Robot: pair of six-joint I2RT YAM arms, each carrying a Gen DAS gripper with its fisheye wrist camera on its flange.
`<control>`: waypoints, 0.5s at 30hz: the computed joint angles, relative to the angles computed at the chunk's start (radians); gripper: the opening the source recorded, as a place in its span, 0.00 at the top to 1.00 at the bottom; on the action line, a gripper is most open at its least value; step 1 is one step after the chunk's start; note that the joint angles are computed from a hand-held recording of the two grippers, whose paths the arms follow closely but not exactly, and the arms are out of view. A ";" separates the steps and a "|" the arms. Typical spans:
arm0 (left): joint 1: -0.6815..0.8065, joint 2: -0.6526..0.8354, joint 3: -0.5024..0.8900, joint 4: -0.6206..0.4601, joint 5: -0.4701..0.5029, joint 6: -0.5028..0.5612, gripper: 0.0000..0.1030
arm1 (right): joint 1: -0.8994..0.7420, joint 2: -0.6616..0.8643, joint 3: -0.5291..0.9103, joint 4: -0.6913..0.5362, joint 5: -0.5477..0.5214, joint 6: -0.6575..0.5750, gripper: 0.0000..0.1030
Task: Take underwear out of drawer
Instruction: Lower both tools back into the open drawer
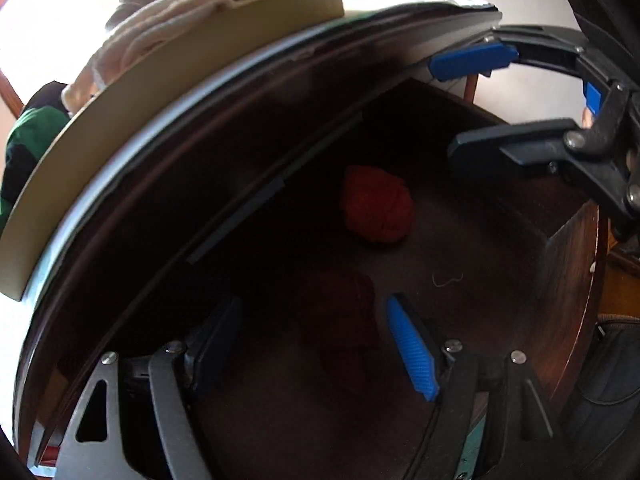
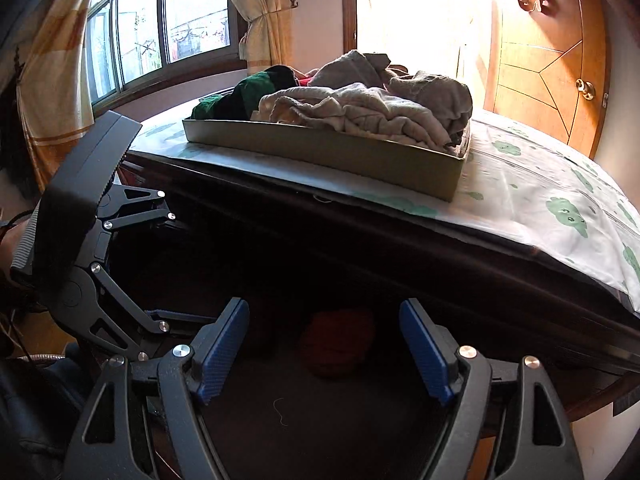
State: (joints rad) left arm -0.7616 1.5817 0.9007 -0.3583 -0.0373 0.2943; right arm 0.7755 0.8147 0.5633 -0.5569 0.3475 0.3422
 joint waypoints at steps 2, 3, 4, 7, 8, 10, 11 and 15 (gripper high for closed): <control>-0.003 0.032 0.027 -0.025 0.012 0.010 0.26 | 0.012 0.013 -0.001 0.005 0.008 0.000 0.23; -0.002 0.050 0.044 -0.043 0.025 0.015 0.26 | 0.015 0.015 -0.003 0.006 0.007 -0.001 0.23; 0.001 0.071 0.066 -0.062 0.041 0.018 0.26 | 0.017 0.017 -0.005 0.007 0.006 0.000 0.23; 0.007 0.122 0.115 -0.093 0.044 0.019 0.26 | 0.014 0.027 -0.010 0.011 0.001 0.001 0.23; 0.006 0.136 0.128 -0.102 0.042 0.024 0.26 | 0.013 0.030 -0.012 0.013 -0.001 0.002 0.23; 0.010 0.168 0.153 -0.120 0.056 0.029 0.26 | 0.006 0.034 -0.015 0.019 -0.009 -0.002 0.23; 0.009 0.189 0.172 -0.128 0.057 0.024 0.26 | 0.003 0.038 -0.016 0.022 -0.014 -0.003 0.23; -0.003 0.261 0.235 -0.147 0.046 0.024 0.26 | -0.010 0.071 -0.009 0.029 -0.030 -0.012 0.23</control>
State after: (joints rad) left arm -0.7645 1.8423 1.1361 -0.5055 0.0089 0.3185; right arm 0.7655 0.8857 0.5546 -0.5277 0.3176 0.3306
